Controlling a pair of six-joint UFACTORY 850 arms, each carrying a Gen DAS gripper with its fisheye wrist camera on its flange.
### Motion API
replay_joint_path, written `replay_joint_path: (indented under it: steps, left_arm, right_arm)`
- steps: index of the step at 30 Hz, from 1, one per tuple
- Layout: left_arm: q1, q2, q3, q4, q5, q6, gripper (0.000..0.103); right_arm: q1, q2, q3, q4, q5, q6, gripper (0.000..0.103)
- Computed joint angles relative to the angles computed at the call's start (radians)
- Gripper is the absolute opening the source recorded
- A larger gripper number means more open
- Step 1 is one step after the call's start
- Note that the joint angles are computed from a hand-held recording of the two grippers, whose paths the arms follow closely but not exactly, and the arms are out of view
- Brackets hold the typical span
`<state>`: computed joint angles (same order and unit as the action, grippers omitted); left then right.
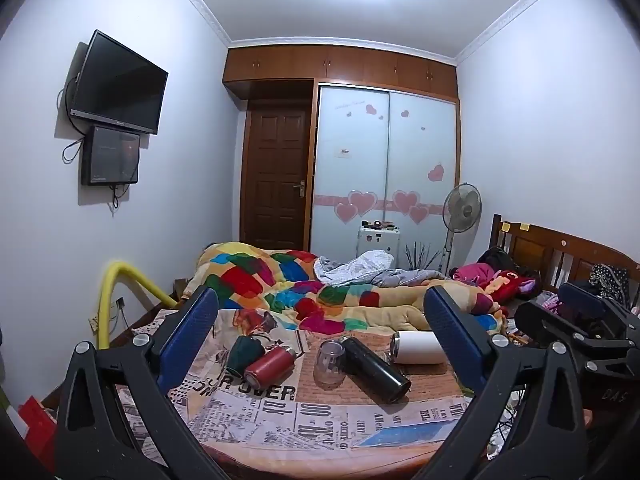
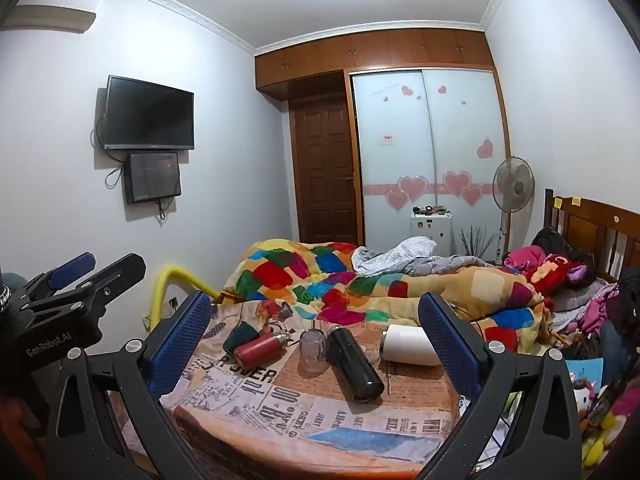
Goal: Flip cup upright
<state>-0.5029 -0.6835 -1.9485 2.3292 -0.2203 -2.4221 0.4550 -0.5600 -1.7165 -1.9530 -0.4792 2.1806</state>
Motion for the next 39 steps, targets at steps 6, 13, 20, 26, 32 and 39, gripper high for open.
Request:
replay_joint_path:
  steps: [6, 13, 20, 26, 32, 39]
  left_arm:
    - [-0.001, -0.005, -0.006, 0.017, 0.003, -0.021, 0.103]
    - [-0.002, 0.003, 0.005, 0.029, 0.007, -0.035, 0.103]
    - [0.008, -0.018, -0.017, 0.057, 0.024, -0.067, 0.103]
    - [0.008, -0.019, -0.018, 0.059, 0.026, -0.069, 0.103]
    - [0.008, -0.021, -0.017, 0.076, 0.023, -0.086, 0.103]
    - [0.01, -0.022, -0.022, 0.066, 0.029, -0.077, 0.103]
  right_arm:
    - [-0.001, -0.001, 0.001, -0.01, 0.0, 0.008, 0.103]
    - [0.0, -0.005, -0.006, 0.01, 0.002, -0.009, 0.103]
    - [-0.005, 0.006, 0.016, -0.011, 0.002, 0.013, 0.103]
    - [-0.004, 0.002, 0.006, 0.007, 0.005, -0.006, 0.103]
    - [-0.006, 0.01, 0.02, -0.003, 0.004, 0.004, 0.103]
    - [-0.007, 0.012, 0.023, -0.004, 0.005, 0.005, 0.103]
